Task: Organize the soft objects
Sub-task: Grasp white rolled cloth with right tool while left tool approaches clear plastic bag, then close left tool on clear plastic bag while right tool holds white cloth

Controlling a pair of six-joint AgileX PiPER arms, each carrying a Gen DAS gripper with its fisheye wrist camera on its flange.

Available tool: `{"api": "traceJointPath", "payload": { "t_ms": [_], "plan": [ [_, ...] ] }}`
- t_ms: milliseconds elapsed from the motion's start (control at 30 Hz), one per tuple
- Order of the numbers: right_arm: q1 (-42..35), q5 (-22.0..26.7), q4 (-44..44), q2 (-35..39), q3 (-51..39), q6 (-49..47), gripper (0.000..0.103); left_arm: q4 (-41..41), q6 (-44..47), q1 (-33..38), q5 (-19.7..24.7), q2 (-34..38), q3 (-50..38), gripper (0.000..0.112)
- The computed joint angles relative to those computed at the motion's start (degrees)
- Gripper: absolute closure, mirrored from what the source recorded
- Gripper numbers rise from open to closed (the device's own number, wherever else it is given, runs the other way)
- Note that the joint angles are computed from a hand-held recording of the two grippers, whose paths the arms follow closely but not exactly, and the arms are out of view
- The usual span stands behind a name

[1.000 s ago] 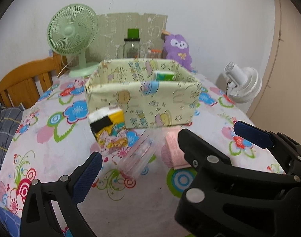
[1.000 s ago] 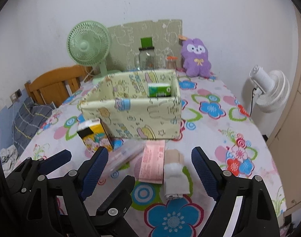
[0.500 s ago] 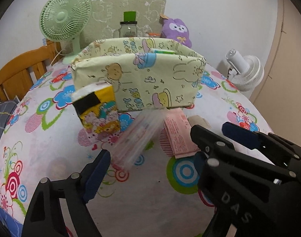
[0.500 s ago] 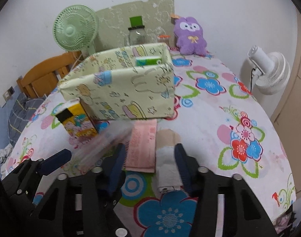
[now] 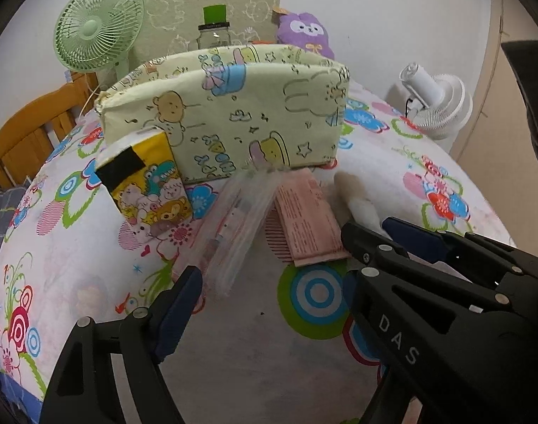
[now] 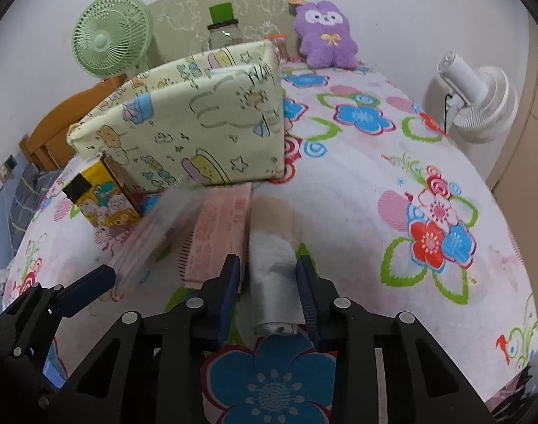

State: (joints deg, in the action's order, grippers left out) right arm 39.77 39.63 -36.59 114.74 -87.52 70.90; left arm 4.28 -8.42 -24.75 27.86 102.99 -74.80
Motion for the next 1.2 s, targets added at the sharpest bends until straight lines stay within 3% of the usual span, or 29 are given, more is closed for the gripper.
{"api": "traceJointPath", "payload": {
  "t_ms": [67,167,467,833,1200],
  "plan": [
    [-0.2,-0.4,0.3,0.0,0.5,-0.1,0.079,1.2,-1.0,-0.4,0.0,0.0,0.2,0.029],
    [-0.2,-0.8,0.2,-0.6,1.4,0.1,0.087,1.6,-1.4,-0.7,0.2,-0.1,0.2,0.029],
    [-0.5,-3.1,-2.2,-3.9,4.8,2.7,0.088,4.1,-4.8,-1.0,0.4,-0.6,-1.0,0.029],
    [0.0,-2.4,-2.7,-3.4,1.6,1.9,0.087,9.3,-7.8,0.7,0.2,0.1,-3.2,0.029],
    [-0.1,1.2,0.2,1.6,-6.1,-1.4,0.087,1.0,2.3,4.0,0.9,5.0,-8.1,0.031]
  ]
}}
